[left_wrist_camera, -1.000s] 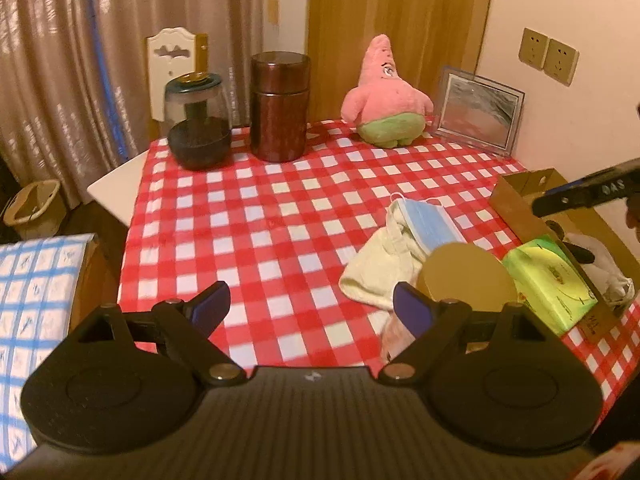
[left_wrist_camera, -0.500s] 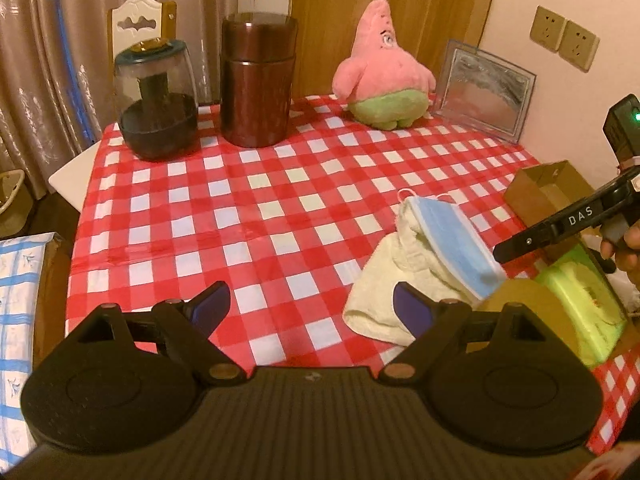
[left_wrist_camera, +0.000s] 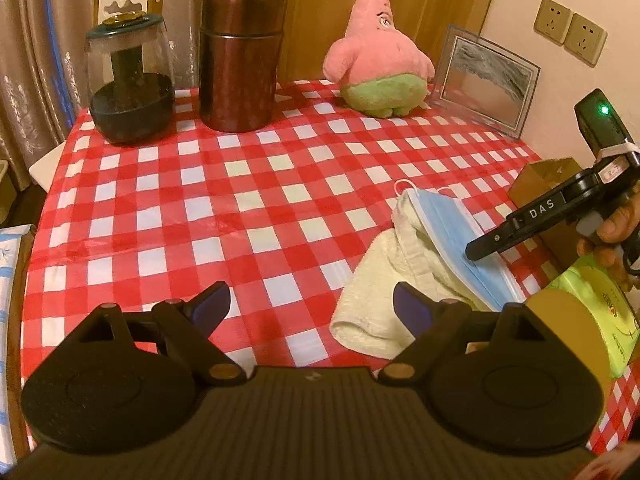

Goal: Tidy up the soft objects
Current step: 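Move the right tool to the blue mask while the left tool approaches the cream towel, then grasp the blue face mask with the right tool while the left tool grasps the cream towel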

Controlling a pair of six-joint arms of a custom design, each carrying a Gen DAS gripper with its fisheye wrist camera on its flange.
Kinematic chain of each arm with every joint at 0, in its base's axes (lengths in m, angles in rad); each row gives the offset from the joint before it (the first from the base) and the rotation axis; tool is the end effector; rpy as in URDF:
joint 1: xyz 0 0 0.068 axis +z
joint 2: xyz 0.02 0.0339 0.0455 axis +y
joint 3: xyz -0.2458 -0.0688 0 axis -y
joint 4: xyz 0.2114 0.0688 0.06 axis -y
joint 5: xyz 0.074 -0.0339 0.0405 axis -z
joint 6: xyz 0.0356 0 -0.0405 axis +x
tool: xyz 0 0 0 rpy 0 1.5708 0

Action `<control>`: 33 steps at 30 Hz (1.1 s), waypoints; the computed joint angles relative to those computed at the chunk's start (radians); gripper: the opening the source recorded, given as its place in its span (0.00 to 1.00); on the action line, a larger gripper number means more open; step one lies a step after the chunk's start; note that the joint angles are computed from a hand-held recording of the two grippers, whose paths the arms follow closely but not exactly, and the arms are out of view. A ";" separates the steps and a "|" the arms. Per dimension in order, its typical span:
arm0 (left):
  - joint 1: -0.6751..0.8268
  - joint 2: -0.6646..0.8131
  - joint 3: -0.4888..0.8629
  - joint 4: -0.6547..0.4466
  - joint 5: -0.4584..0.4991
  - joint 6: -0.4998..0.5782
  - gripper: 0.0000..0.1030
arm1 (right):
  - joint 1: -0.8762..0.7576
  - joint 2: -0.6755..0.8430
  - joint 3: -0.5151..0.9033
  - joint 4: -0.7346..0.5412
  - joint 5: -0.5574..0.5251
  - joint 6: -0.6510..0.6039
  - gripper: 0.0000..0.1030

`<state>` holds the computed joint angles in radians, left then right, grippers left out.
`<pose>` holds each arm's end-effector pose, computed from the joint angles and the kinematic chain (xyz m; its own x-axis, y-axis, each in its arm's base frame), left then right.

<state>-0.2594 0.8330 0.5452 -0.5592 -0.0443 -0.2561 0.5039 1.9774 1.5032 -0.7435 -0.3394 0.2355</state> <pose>0.1424 -0.0362 0.2108 -0.7583 -0.0606 -0.6490 0.0370 0.9901 -0.1356 0.3182 0.1890 0.1952 -0.9288 -0.2609 -0.2634 -0.3490 0.8546 0.3844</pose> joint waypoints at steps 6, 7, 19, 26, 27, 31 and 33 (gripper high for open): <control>-0.007 0.005 -0.007 0.009 0.000 -0.008 0.84 | -0.025 -0.059 -0.076 0.094 -0.083 0.023 0.64; -0.011 0.007 -0.009 0.010 -0.001 -0.010 0.84 | -0.028 -0.065 -0.080 0.100 -0.092 0.026 0.64; -0.002 0.045 -0.014 0.042 0.005 0.002 0.84 | 0.026 -0.017 -0.053 0.078 -0.032 0.011 0.63; 0.019 0.070 -0.003 0.059 0.007 0.014 0.84 | 0.014 -0.067 -0.102 0.099 -0.031 -0.013 0.10; 0.018 0.070 -0.003 0.060 0.004 0.012 0.85 | 0.015 -0.071 -0.101 0.098 -0.034 -0.013 0.05; 0.026 0.096 0.002 0.079 0.014 0.013 0.84 | 0.009 -0.093 -0.108 0.109 -0.044 -0.028 0.00; 0.036 0.116 0.009 0.090 0.026 0.018 0.84 | 0.013 -0.121 -0.118 0.119 -0.014 -0.049 0.00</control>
